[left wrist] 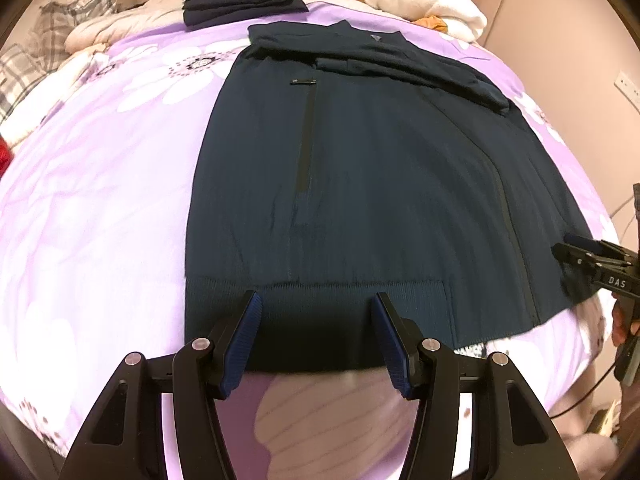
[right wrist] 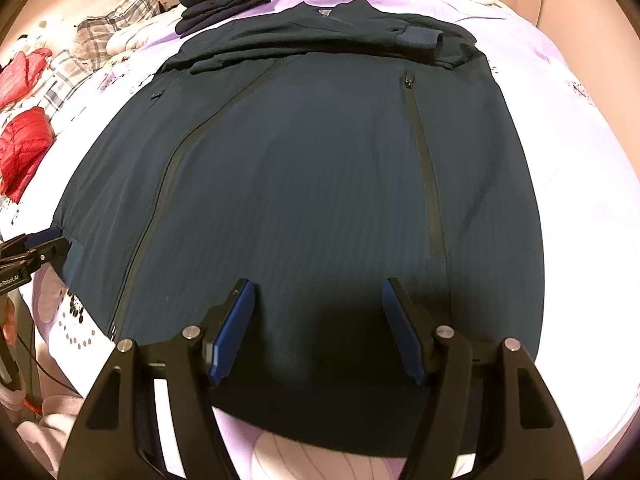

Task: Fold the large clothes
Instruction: 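Move both open grippers back along the jacket toward its ribbed hem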

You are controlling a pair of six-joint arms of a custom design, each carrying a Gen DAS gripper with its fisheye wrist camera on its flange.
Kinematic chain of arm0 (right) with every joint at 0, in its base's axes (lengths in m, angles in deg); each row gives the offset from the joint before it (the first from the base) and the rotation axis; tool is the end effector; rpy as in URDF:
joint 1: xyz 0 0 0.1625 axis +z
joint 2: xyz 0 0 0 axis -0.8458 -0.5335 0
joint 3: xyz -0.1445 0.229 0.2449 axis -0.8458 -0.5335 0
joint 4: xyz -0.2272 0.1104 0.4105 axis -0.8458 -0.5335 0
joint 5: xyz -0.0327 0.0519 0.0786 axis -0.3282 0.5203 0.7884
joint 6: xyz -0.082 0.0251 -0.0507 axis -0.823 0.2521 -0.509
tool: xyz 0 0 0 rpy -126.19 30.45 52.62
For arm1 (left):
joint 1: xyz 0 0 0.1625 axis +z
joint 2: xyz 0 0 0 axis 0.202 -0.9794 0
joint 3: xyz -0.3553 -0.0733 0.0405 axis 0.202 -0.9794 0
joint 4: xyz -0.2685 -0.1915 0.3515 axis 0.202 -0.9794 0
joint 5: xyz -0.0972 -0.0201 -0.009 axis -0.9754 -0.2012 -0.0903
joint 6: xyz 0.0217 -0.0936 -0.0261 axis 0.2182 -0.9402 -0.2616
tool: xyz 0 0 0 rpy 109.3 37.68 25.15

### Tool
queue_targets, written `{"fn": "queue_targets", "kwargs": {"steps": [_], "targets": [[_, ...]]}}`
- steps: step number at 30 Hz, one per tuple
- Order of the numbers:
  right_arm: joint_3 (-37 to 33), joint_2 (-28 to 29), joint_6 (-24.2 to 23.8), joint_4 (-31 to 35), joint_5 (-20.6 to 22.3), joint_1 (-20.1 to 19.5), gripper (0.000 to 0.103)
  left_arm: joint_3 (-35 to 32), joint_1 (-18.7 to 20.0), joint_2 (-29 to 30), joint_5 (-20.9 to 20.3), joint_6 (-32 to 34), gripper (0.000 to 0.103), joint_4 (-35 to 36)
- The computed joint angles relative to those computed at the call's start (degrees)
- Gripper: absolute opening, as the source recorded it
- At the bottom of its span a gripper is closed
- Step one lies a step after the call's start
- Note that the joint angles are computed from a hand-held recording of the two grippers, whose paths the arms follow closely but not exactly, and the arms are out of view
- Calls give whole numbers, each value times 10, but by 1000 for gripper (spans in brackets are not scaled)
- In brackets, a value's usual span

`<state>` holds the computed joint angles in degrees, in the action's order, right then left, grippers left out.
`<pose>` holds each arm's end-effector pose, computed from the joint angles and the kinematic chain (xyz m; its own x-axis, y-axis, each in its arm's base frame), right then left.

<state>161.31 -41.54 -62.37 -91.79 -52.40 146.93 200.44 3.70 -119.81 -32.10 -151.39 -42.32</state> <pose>0.0961 -0.4211 0.0895 -0.6198 -0.6081 0.4959 -0.7172 0.6955 -0.0435 -0.1419 -0.2472 0.0950 -0.7428 -0.4149 -0.5254 0.0517 0.7469 -0.6629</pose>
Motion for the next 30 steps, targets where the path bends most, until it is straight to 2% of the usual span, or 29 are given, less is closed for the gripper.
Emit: {"fn": "queue_targets", "kwargs": {"steps": [5, 13, 16, 19, 22, 25, 30], "targets": [[8, -27, 3, 35, -1, -1, 66, 12, -27, -52, -17, -37, 56, 38], [28, -84, -3, 103, -4, -2, 67, 25, -82, -151, -37, -133, 56, 155], [25, -106, 16, 157, 7, -5, 66, 27, -93, -186, -38, -167, 56, 196], [20, -132, 44, 207, 37, -12, 66, 27, -100, -217, -39, -202, 56, 237], [12, -152, 71, 240, 71, -22, 67, 26, -105, -234, -36, -229, 66, 266], [4, -161, 96, 248, 96, -35, 71, 28, -114, -260, -33, -254, 68, 296], [-9, -156, 137, 239, 104, -52, 71, 32, -120, -294, -33, -274, 69, 325]]}}
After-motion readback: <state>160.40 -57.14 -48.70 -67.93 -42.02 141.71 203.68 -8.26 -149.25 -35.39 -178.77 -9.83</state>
